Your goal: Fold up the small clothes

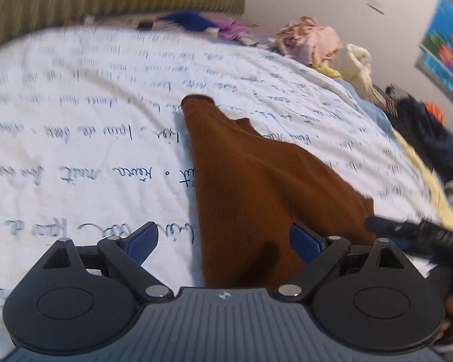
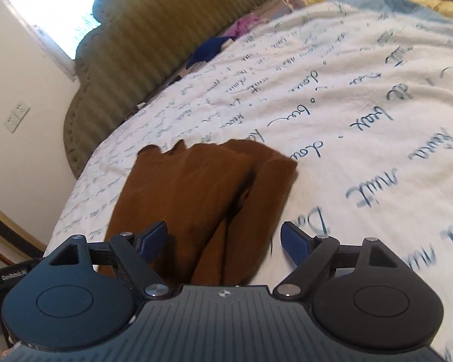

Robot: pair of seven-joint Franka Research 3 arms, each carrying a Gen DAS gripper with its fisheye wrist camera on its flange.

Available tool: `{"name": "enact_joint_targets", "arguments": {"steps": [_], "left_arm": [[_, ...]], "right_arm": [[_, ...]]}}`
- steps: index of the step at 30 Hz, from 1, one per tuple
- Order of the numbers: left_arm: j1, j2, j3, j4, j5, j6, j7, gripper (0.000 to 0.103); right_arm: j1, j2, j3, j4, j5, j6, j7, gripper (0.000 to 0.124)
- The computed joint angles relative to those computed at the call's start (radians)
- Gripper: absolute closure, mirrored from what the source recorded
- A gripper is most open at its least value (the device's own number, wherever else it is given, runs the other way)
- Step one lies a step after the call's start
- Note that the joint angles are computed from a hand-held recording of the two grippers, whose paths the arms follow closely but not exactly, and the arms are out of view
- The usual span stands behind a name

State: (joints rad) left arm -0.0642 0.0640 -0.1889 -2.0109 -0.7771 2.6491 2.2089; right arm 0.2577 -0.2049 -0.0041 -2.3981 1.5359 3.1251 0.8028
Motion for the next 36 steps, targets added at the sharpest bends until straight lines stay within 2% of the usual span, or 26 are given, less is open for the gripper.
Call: {"name": "enact_joint_targets", "arguments": {"steps": [1,4,8,11,16,17,19,20,21,22,23,24,26,29,31,33,34,36], "left_arm": [[0.003,0.031,0.004,0.038,0.006,-0.030,-0.036,0.008],[0.030,0.139,-0.004,0.168,0.004,-0.124,-0.128,0.008],[0.074,0.280,-0.044,0.332,0.021,-0.210,-0.226,0.008],[0.106,0.370,-0.085,0.437,0.018,-0.241,-0.255,0.008],[0.128,0.505,-0.141,0.600,0.031,-0.245,-0.292,0.009],[0.125,0.527,-0.147,0.626,0.042,-0.233,-0.304,0.010],[0.119,0.559,-0.160,0.661,0.069,-0.201,-0.315,0.024],[0.106,0.573,-0.155,0.683,0.105,-0.195,-0.331,0.046],[0.092,0.587,-0.149,0.707,0.147,-0.194,-0.349,0.063],[0.082,0.599,-0.145,0.727,0.187,-0.195,-0.361,0.074],[0.072,0.606,-0.144,0.738,0.225,-0.192,-0.363,0.089],[0.065,0.599,-0.144,0.725,0.258,-0.167,-0.357,0.092],[0.066,0.554,-0.164,0.646,0.297,-0.062,-0.293,0.094],[0.100,0.486,-0.233,0.525,0.297,0.101,-0.165,0.095],[0.108,0.471,-0.255,0.500,0.307,0.160,-0.123,0.095],[0.052,0.477,-0.200,0.506,0.397,0.210,-0.173,0.095],[0.006,0.483,-0.147,0.515,0.466,0.221,-0.228,0.094],[-0.076,0.509,-0.044,0.563,0.597,0.169,-0.338,0.091]], "right_arm": [[-0.006,0.026,-0.008,0.019,-0.010,-0.018,0.016,0.045],[-0.032,0.095,-0.027,0.092,0.102,-0.105,-0.104,0.052],[-0.081,0.184,-0.023,0.183,0.122,-0.196,-0.155,0.065],[-0.121,0.244,-0.026,0.245,0.091,-0.283,-0.150,0.073],[-0.170,0.318,-0.012,0.324,0.016,-0.359,-0.129,0.091],[-0.174,0.324,-0.005,0.332,0.007,-0.357,-0.137,0.095],[-0.176,0.325,0.007,0.337,0.000,-0.337,-0.173,0.099],[-0.173,0.321,0.013,0.335,0.007,-0.317,-0.208,0.100],[-0.168,0.315,0.020,0.331,0.013,-0.291,-0.247,0.101],[-0.163,0.310,0.023,0.329,0.008,-0.271,-0.276,0.102],[-0.157,0.304,0.027,0.327,0.005,-0.250,-0.306,0.102],[-0.151,0.299,0.030,0.326,0.000,-0.228,-0.331,0.103],[-0.140,0.288,0.036,0.326,0.002,-0.188,-0.382,0.105],[-0.124,0.269,0.039,0.331,0.044,-0.140,-0.494,0.108],[-0.113,0.268,0.040,0.344,0.075,-0.107,-0.569,0.109],[-0.100,0.282,0.042,0.361,0.053,-0.062,-0.582,0.109],[-0.098,0.293,0.041,0.366,0.020,-0.054,-0.550,0.109],[-0.095,0.323,0.037,0.373,-0.094,-0.024,-0.407,0.109]]}}
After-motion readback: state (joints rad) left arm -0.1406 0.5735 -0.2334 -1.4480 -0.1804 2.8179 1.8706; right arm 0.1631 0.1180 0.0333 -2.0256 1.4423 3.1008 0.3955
